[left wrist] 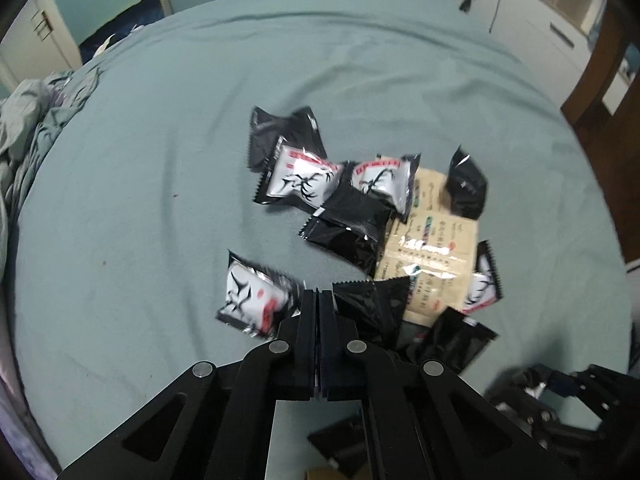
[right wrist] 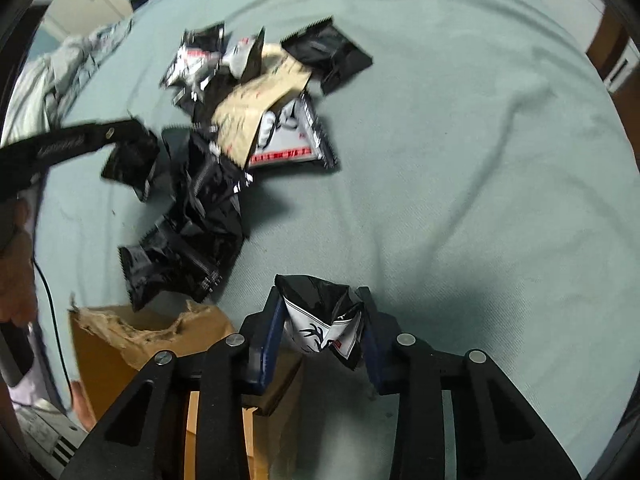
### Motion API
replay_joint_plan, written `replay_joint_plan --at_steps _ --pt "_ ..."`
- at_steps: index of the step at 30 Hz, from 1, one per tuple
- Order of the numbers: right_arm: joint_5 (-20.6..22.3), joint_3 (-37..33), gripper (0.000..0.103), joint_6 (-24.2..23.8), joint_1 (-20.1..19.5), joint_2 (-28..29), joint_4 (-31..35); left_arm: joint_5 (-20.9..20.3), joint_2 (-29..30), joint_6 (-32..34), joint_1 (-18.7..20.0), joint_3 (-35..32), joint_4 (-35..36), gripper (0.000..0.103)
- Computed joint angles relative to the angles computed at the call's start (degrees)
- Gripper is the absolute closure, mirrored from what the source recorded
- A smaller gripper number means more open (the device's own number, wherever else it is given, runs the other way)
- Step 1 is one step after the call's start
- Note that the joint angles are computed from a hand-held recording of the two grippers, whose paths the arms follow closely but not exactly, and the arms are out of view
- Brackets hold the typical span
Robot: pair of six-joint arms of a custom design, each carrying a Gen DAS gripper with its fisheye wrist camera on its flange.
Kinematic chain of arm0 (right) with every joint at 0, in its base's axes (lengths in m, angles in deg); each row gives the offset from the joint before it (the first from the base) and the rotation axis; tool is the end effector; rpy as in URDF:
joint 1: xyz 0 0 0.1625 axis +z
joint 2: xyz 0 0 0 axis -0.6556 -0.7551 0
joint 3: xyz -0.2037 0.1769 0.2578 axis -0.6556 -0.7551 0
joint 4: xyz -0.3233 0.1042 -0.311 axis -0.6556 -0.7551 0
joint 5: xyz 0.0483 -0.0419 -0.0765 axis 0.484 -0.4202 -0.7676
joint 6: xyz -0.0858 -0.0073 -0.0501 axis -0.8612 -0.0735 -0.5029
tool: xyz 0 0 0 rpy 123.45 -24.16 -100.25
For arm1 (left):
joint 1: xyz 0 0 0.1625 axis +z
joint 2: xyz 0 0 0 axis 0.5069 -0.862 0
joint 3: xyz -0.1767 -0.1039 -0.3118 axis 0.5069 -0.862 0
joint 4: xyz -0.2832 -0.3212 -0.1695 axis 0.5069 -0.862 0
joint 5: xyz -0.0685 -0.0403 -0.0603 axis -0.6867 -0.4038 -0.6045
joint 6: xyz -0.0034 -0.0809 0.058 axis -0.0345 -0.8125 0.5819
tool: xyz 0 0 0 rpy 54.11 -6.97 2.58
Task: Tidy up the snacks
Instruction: 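Carry the packet with the right gripper over the box and release it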
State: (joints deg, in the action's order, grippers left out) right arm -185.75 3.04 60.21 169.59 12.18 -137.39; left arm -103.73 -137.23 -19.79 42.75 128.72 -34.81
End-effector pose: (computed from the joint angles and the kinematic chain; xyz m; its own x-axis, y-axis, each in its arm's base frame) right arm 0.4414 -0.4501 -0.1089 -0.7848 0.4259 0.4503 0.1415 0.8305 -0.5388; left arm 0.0074 -0.6257 0.3510 -0.5558 0.6466 -0.5225 0.6653 0.7228 0.1868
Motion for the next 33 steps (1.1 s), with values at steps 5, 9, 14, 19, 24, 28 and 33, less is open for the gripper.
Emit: replay_joint_plan --at_steps 5,9,14,19,24,28,33 --pt "-3.5 2.2 0.07 2.6 1.5 -0.8 -4.2 -0.9 -4.4 1.4 -0.6 0.9 -0.1 0.103" --pt "-7.1 3.5 0.07 5.0 3.4 -0.9 -7.3 -2.4 -7.7 1.5 -1.1 1.1 1.1 0.103" --pt "-10.9 6.1 0.07 9.6 7.5 -2.1 -8.7 -5.8 -12.5 2.9 -1.6 1.0 4.8 0.103" --pt "-12.8 6.1 0.07 12.8 11.4 -1.2 -7.6 -8.3 -18.0 4.7 -2.6 2.7 8.5 0.103" --pt "-14.0 5.0 0.07 15.1 14.1 -0.2 -5.5 -11.7 -23.5 6.5 -3.1 4.1 14.0 0.103" --pt "-14.1 4.2 0.07 17.3 15.3 0.4 -2.6 -13.3 -26.4 8.5 -2.9 5.9 16.7 0.103" --pt "-14.1 2.8 0.07 19.3 16.7 1.4 0.4 -13.7 -28.5 12.0 -1.5 8.9 18.5 0.103"
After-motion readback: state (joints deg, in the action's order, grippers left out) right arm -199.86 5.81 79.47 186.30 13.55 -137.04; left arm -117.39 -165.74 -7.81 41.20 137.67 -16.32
